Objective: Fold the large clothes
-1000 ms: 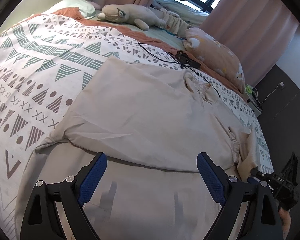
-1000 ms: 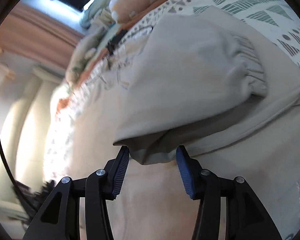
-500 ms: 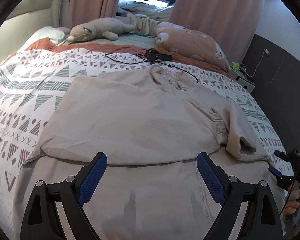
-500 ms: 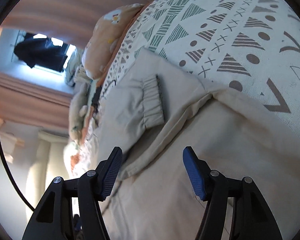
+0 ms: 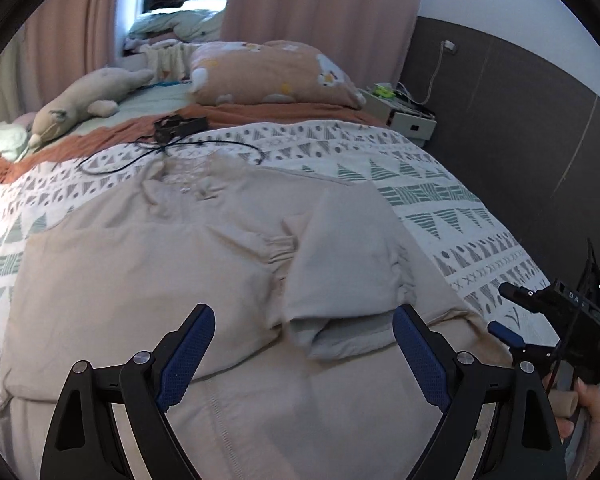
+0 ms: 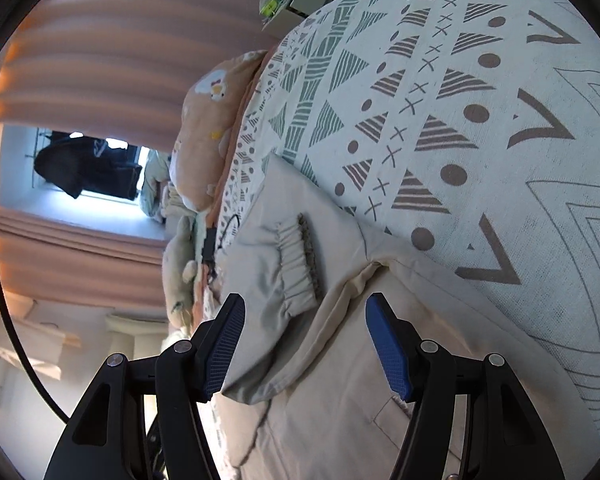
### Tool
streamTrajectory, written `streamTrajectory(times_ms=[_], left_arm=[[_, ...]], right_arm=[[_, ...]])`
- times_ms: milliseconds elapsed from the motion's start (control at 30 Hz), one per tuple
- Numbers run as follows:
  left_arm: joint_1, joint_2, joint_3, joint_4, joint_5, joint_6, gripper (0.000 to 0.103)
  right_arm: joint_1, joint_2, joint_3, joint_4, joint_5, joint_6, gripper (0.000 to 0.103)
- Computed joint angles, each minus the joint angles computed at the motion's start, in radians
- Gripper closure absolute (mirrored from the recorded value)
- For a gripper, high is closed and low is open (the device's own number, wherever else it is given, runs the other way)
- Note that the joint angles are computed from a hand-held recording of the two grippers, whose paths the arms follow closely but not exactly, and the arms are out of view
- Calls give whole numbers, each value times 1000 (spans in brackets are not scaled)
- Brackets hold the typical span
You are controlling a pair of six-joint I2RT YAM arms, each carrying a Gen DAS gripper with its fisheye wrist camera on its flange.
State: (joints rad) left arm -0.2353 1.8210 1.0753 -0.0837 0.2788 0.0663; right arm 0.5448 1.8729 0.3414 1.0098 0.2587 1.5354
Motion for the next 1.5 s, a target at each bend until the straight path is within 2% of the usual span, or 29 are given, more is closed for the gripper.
streamTrajectory(times_ms=[167,333,500,633,733,800,867,900,933,1033,1100,1267,1367,1433,1467,1500], left_arm=[[-123,124,162,-67,-38,-7,20],[-209,267,326,-132,-64,-22,30],[-263,404,461,-180,-76,-38,30],[-288,523,578,-243,-116,-59,30],[-295,620,678,-319,-128,-68,30],[-303,665,722,-345,-172,-57,30],[-305,667,700,-308,-195,-39,31],[-305,661,690,-297,-212,-37,44],[-302,658,690,-299,-239,-44,54],[-275,645,695,-321,-202,-60,63],[-263,594,637,-286,-207,-44,71],[-209,436,500,-215,-179,-18,73],[-174,353,456,-204,-200,-9,77],[-136,306,432,-204,-176,-13,79],[-117,290,430,-210,-165,-13,82],[-102,277,427,-210,-167,-12,90]], right_arm=[[-18,-23,-44,13,28,51,39],[-26,-56,-48,-2,24,36,39],[-40,-49,-49,10,19,49,39],[-61,45,-83,201,-18,84,39],[-61,43,-81,196,-14,84,39],[-65,49,-78,199,-18,84,39],[-66,59,-74,204,-24,83,39],[-70,65,-75,210,-32,79,39],[-75,72,-70,211,-41,75,39],[-86,97,-50,212,-67,65,39],[-93,109,-38,212,-83,56,39],[-101,127,9,167,-111,27,39],[-110,147,40,145,-138,11,39],[-118,166,58,132,-152,8,39],[-121,172,68,121,-157,7,39],[-124,179,76,112,-163,6,39]])
